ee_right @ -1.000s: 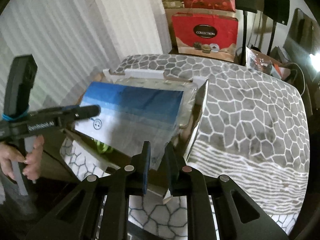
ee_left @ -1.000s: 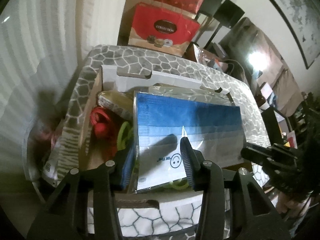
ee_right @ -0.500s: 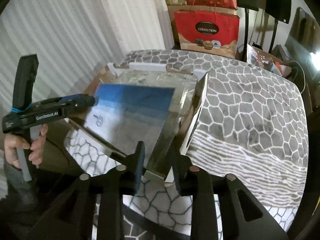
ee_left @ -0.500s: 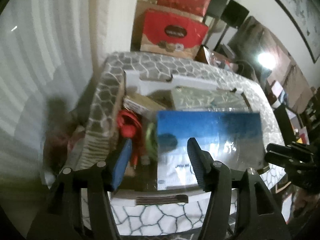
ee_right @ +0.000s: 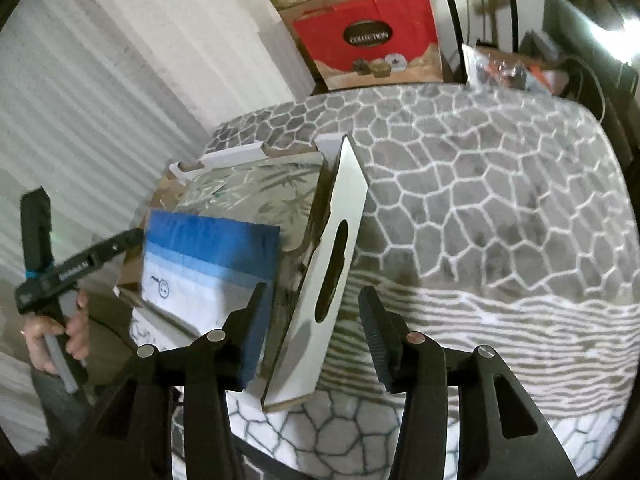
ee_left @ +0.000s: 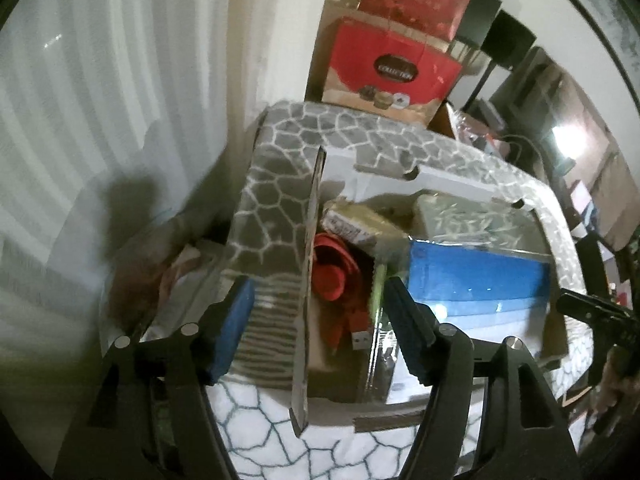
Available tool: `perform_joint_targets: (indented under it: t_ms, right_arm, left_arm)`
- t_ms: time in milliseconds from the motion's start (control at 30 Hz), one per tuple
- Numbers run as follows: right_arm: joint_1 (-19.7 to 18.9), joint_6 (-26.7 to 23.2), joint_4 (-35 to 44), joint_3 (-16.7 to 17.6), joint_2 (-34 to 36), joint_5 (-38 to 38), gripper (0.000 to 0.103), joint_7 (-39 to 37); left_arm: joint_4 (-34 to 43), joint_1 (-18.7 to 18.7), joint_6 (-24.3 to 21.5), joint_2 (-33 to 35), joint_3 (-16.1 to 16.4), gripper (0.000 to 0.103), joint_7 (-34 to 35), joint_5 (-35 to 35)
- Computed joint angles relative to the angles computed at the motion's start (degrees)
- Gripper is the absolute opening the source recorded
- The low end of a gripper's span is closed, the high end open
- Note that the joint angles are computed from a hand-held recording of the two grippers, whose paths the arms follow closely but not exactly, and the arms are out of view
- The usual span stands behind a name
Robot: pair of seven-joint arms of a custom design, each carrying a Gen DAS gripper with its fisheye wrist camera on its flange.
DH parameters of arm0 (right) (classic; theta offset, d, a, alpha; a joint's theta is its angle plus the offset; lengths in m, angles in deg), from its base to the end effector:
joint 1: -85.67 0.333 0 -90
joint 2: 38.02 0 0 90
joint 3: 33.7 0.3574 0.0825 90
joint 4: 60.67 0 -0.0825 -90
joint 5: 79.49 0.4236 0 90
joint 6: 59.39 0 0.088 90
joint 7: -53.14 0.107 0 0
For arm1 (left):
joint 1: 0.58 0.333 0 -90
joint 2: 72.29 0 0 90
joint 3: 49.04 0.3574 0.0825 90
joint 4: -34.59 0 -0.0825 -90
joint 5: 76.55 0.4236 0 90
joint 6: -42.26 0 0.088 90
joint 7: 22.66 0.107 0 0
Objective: Organize objects
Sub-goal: 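Lower the box onto the cushion with the left tool while the right tool steadies it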
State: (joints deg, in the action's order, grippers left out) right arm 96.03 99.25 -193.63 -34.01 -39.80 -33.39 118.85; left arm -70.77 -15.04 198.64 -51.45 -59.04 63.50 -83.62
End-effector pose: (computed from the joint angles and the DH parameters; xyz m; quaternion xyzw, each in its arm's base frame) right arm 0.5600 0.0678 0.4117 -0.6409 0.7006 -0.0341 0.3118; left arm 0.6662 -0.2839 0.4088 -0.5975 0.7552 -0.2585 0.0764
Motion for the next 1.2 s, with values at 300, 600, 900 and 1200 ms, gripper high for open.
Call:
perform_joint_targets:
  t_ms: [300,600,900,1200]
  right_arm:
    - [-0.92,-3.45,2.14,0.48,1.88,10.49,0.025,-7.49]
    - [-0.94,-2.27,2.11,1.19,1.99,8.48,0.024,-6.32]
    - [-1.24,-1.17,1.35,0.63,0.83,10.34,0.024,-7.63]
    - [-2.07,-0.14,-0.29,-1.72,-1.16,10.12,0.024,-7.71]
  left_arm:
    - [0.89,0.47,-1.21,1.59,-0.79,0.053,0.61,-1.74]
    - [1.49,0.12,-2.64,2.06,-1.11,0.039,1.69,-4.64]
    - [1.82,1.14,-3.04,1.4,-3.08,0.039,2.37,-7.65]
    - [6.37,-2.37,-3.63,3.77,-2.48,0.039,0.7,-5.2]
